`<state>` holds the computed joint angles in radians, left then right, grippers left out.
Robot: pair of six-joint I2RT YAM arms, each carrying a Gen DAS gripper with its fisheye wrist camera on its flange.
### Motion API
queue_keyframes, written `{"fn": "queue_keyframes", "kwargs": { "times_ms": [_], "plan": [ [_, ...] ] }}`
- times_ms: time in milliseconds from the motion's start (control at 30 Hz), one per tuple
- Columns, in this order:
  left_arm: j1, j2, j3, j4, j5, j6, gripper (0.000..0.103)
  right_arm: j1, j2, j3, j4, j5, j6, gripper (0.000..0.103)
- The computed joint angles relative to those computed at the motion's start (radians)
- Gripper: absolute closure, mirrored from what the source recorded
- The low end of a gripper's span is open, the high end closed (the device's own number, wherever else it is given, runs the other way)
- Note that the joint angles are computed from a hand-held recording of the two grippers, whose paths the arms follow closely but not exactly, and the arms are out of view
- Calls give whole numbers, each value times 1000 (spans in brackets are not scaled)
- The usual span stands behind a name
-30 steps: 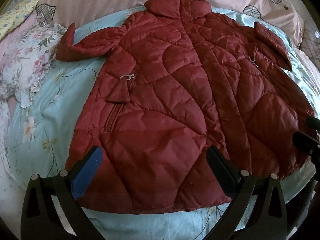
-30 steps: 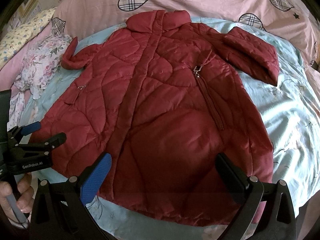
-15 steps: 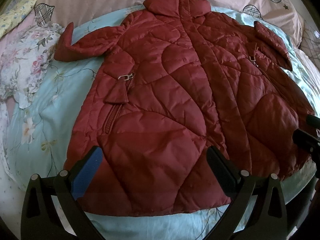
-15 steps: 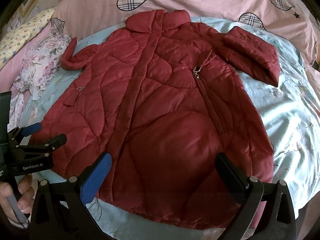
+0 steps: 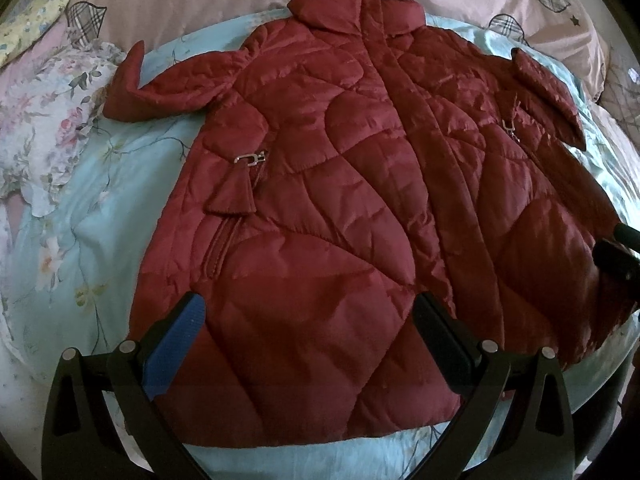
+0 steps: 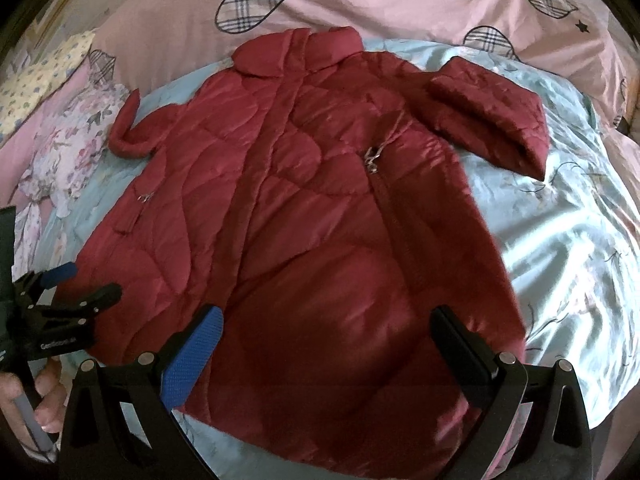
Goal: Fold large clothes
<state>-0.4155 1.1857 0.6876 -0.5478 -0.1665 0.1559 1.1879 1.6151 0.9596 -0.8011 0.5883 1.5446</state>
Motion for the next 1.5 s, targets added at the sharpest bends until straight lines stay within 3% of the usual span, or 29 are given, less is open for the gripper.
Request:
{"fn": "queue_keyframes", "kwargs": {
  "times_ms": [300,467,600,767,1033,1133,1233,1300,1333,1500],
  "plan": [
    [50,58,59,18,43,21,0,-72,-128,-93,2,38,-24,0],
    [90,113,130,-1,108,24,0,-187,-257,-162,-8,44,-109,0],
    [111,161,193,-33,145,15,0,-355,-336,-203,-7,39,-251,0],
    [122,222,256,-45,150,5,0,-618,-403,-273,131,-3,-513,1],
    [138,368,386,-167,174,-6,0,-929,-266,-302,377,-130,-841,5],
    [140,386,401,-162,171,-8,0,-999,-177,-290,413,-134,-898,14],
    [145,402,411,-148,168,-7,0,-1061,-184,-327,490,-172,-932,33],
    [148,412,414,-131,171,-9,0,-1094,-217,-353,533,-225,-936,72],
    [149,418,417,-125,171,-11,0,-1099,-238,-360,542,-242,-929,81],
    [154,452,440,-120,198,-17,0,-1043,-274,-328,541,-226,-904,90]
  ]
}}
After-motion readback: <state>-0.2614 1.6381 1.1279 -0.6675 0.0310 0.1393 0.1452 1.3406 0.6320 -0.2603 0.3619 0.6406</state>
